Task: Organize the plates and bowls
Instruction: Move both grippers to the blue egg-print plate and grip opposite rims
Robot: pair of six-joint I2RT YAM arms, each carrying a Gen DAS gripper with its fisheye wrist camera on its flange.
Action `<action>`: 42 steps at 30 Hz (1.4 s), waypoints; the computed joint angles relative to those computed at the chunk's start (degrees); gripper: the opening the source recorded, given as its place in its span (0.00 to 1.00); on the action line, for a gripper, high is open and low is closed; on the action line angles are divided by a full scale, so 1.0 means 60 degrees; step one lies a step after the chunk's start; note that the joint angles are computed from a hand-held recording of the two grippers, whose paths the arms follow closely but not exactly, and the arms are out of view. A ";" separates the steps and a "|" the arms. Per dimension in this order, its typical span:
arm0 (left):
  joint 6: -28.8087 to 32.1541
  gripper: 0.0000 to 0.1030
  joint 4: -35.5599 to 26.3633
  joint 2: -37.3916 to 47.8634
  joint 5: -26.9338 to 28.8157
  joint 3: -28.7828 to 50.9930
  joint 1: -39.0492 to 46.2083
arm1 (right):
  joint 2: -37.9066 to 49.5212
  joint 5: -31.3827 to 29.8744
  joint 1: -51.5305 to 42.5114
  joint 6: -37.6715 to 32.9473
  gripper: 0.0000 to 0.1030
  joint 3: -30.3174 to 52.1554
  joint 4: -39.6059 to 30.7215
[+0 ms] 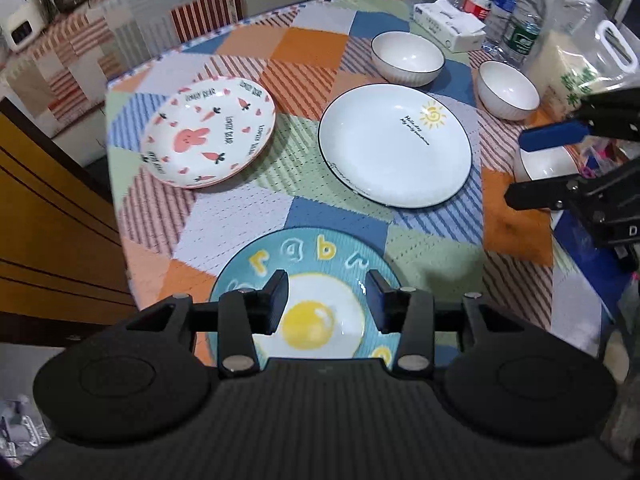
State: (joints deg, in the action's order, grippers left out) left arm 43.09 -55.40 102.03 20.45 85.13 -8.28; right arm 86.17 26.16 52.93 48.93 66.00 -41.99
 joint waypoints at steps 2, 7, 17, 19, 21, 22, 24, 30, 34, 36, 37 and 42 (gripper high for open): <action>0.0242 0.40 -0.0247 -0.0360 0.0073 -0.0195 0.0230 | 0.0032 0.0039 0.0268 0.0089 0.62 0.0155 0.0057; 0.0903 0.46 -0.0619 -0.0818 0.0113 -0.0624 0.0748 | 0.0288 -0.0045 0.0785 0.0173 0.64 0.0404 0.0480; 0.1379 0.53 -0.0120 -0.0308 -0.0391 -0.1246 0.1499 | 0.1198 0.0699 0.1383 0.0356 0.65 -0.0306 0.2688; 0.1345 0.53 0.0566 -0.0297 -0.0535 -0.1590 0.1583 | 0.1345 0.0782 0.1317 0.0131 0.65 -0.0746 0.3578; 0.1321 0.53 0.0823 0.0034 -0.0527 -0.1545 0.1675 | 0.1593 0.0697 0.1170 -0.0247 0.65 -0.1081 0.4336; 0.1283 0.53 0.0896 0.0226 -0.0510 -0.1464 0.1706 | 0.1747 0.0648 0.1109 -0.0401 0.65 -0.1221 0.4686; 0.1102 0.53 0.1256 0.0727 -0.0599 -0.1332 0.1742 | 0.2147 0.0485 0.0939 -0.0869 0.65 -0.1586 0.5577; 0.0785 0.49 0.2101 0.2273 -0.0893 -0.0798 0.1785 | 0.3069 0.0415 0.0705 -0.0488 0.65 -0.1852 0.6454; 0.0476 0.48 0.2187 0.3236 -0.0768 -0.0276 0.1981 | 0.3454 -0.0125 0.0382 0.0173 0.64 -0.1977 0.6686; 0.0543 0.43 0.2060 0.3424 -0.0715 -0.0217 0.2029 | 0.3576 -0.0363 0.0300 0.0401 0.54 -0.2088 0.6909; 0.0599 0.40 0.1981 0.3474 -0.0676 -0.0196 0.2041 | 0.3630 -0.0525 0.0256 0.0503 0.50 -0.2134 0.6988; 0.0614 0.27 0.1568 0.3669 -0.0330 0.0053 0.2083 | 0.3717 -0.1848 -0.0046 0.1359 0.18 -0.2552 0.7800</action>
